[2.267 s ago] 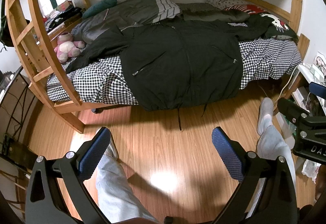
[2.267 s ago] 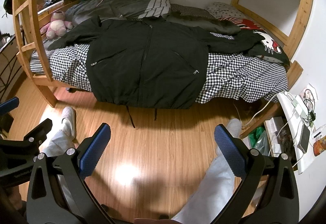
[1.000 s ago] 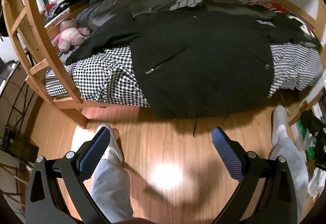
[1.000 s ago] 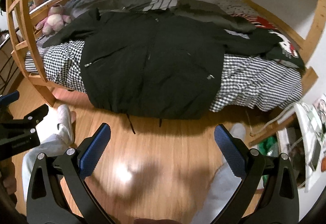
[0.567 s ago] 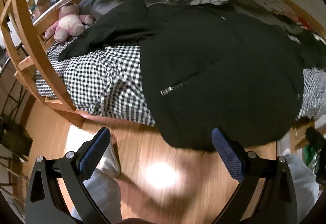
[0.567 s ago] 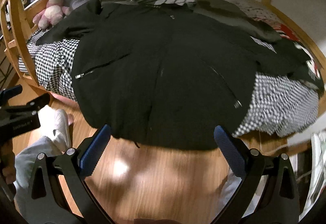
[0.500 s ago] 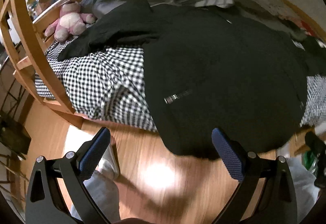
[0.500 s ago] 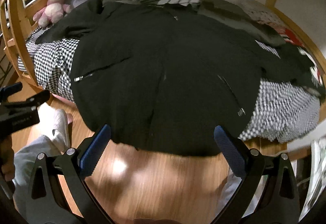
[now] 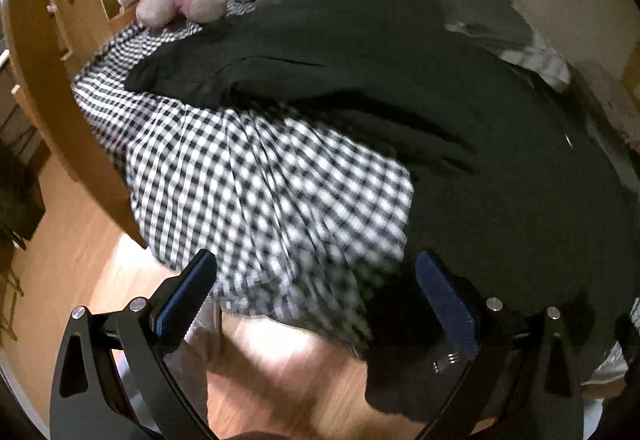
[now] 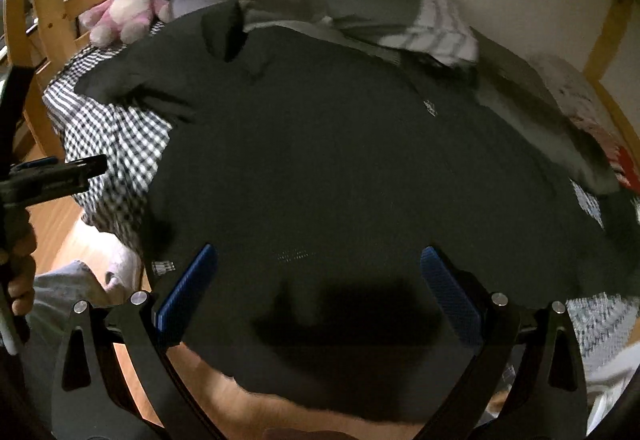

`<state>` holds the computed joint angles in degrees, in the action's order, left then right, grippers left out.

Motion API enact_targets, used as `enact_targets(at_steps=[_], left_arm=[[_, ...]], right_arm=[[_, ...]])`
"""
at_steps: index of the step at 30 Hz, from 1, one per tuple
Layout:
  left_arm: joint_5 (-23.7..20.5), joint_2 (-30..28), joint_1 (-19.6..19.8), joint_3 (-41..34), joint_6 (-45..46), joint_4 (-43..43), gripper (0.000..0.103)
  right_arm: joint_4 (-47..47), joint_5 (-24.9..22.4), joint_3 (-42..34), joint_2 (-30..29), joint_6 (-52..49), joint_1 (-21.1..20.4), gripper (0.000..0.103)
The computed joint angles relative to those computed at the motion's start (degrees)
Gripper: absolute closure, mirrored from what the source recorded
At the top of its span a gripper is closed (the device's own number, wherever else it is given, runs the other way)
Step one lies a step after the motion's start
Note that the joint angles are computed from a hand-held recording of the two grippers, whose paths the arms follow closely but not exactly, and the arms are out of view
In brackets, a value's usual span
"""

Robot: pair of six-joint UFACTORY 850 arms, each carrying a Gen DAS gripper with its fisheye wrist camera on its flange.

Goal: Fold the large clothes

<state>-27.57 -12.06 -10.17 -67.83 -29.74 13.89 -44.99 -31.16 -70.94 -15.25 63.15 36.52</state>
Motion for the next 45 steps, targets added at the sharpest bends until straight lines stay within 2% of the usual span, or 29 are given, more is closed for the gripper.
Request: enact_targets(at_steps=[5,8,11,13,14,16,19,21,23,26,27,29,33,35,36,38,39,42,45], left_arm=[[2.16,-7.21,5.72,-7.59,7.87,-9.30,0.004],[3.91,-11.52,10.08,-11.59,20.73,-25.15,0.004],[4.24,-15.40,13.73,-15.26,32.99,-42.43,0.004],[7.06,-16.64,15.11,-16.49,42.40,-54.42,0.004],[6.95,-17.53,15.71,-18.38,47.04,-60.42,0.004],[4.13,-19.30,17.11,-20.43,55.69,-69.46,0.004],[5.06,-21.50,18.68,-21.99,56.87,-73.46,0.004],[0.99,-23.05,20.70,-22.14,59.65,-84.03,0.005],[-0.56,-22.96,21.85,-20.46,65.02,-94.33,0.005],[-1.09,-23.02,22.50,-19.18,73.11,-106.13,0.004],[-2.57,-23.61,23.13,-19.24,74.68,-110.96,0.005],[-5.88,-25.01,24.20,-19.83,75.57,-117.64,0.005],[-4.16,-23.38,23.51,-17.98,71.27,-116.20,0.005],[1.24,-21.39,22.16,-16.19,67.77,-115.40,0.005],[3.82,-20.65,21.23,-15.84,63.40,-111.40,0.005],[5.19,-20.28,20.18,-16.53,52.75,-100.37,0.005],[5.14,-20.28,19.58,-16.92,47.33,-94.38,0.005],[0.89,-20.21,19.23,-17.57,39.13,-84.99,0.005],[-0.49,-19.08,18.93,-15.65,39.28,-84.32,0.005]], right_arm=[[3.10,3.72,-9.76,-8.54,-7.88,-1.33,0.003],[6.52,1.93,-17.52,-14.47,-14.28,-1.31,0.003],[9.02,2.10,-23.85,-19.05,-19.63,-1.14,0.003],[6.33,3.70,-26.90,-21.41,-20.69,-0.43,0.003],[2.75,4.26,-28.17,-22.50,-19.49,0.19,0.003],[-4.48,5.51,-29.98,-24.30,-16.90,1.35,0.003],[-12.89,4.93,-34.42,-28.34,-16.05,3.22,0.003],[-18.01,3.69,-37.22,-30.92,-14.88,4.40,0.003],[-25.60,2.28,-39.71,-33.69,-12.00,5.69,0.003],[-29.19,1.56,-43.89,-37.45,-13.51,6.82,0.003],[-31.37,1.28,-45.34,-38.84,-13.25,7.23,0.003],[-29.58,0.78,-48.79,-41.30,-16.84,7.67,0.003],[-25.74,0.38,-52.50,-43.93,-21.27,7.81,0.002],[-18.40,2.61,-53.44,-43.84,-23.86,6.81,0.003],[-15.11,2.73,-54.56,-44.25,-25.80,6.43,0.003],[-15.72,3.53,-53.49,-43.54,-25.48,6.17,0.003],[-18.14,3.91,-52.03,-42.74,-23.57,6.26,0.003],[-24.17,7.40,-45.07,-38.63,-17.64,5.66,0.003],[-24.19,8.53,-43.86,-38.09,-15.97,5.18,0.003]])
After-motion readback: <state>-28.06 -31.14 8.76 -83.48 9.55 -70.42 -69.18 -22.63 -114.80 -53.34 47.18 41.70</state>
